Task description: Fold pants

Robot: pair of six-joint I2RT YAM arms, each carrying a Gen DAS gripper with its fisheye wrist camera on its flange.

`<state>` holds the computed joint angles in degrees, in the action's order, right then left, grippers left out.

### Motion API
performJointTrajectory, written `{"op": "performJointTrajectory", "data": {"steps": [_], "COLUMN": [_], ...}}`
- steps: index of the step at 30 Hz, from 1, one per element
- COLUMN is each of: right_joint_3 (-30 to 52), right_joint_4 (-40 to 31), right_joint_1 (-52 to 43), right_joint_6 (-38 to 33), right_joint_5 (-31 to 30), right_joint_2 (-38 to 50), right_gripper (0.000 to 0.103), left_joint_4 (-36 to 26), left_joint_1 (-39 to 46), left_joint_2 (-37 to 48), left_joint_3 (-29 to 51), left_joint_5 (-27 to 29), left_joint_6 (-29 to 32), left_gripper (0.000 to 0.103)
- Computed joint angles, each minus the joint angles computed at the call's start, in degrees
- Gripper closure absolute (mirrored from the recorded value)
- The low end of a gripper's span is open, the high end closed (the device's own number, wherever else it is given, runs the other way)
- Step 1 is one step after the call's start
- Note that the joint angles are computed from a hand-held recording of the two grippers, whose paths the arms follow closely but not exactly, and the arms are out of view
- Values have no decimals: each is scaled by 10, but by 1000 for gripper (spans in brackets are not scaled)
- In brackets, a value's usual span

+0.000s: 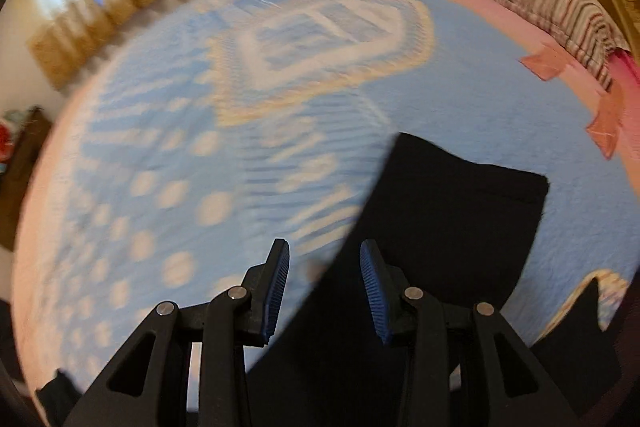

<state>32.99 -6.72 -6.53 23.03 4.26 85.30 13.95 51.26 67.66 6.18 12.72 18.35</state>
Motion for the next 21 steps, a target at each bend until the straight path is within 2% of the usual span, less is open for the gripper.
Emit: {"op": "performJointTrajectory", "data": {"steps": [2,3,6,8,9,10,11,12,15,16,18,21], "right_joint_3": [23,24,43,37,27,17,3,-9,-70,-89,-130,-170], "right_joint_4": [4,13,-19,-10,5,22,32,38,66,62,29,-97], "right_joint_1": [-11,-4,29,33,26,15,-5,-17,-106,-125,-184,-326], "right_joint_6": [-5,-3,16,9,3,-8,-22,-24,-50,-60,-89,-156], "right_joint_5": [12,29,84,91,84,81,59,38,-99,-125,-189,-309], "right_joint_2": [53,57,66,65,63,63,50,39,-44,-81,-183,-340], "right_gripper": [64,64,64,66,79,85,94,97,97,97,97,98], "left_joint_4": [-1,-2,-3,-2,-1,-1,-1,-1,-1,0,0,0], "left_joint_1": [-3,-4,-4,-3,-3,-4,-5,-5,-6,-5,-6,-6], "left_joint_2": [-1,0,0,0,0,0,0,1,0,1,1,1], "left_joint_3": [0,1,2,2,2,2,3,3,2,3,2,2], "left_joint_5": [-4,-5,-5,-4,-5,-5,-6,-6,-6,-6,-6,-6], "left_joint_6": [-2,-2,-2,-2,-2,-4,-4,-5,-5,-5,-5,-5], "left_gripper": [0,0,0,0,0,0,0,0,0,0,0,0]}}
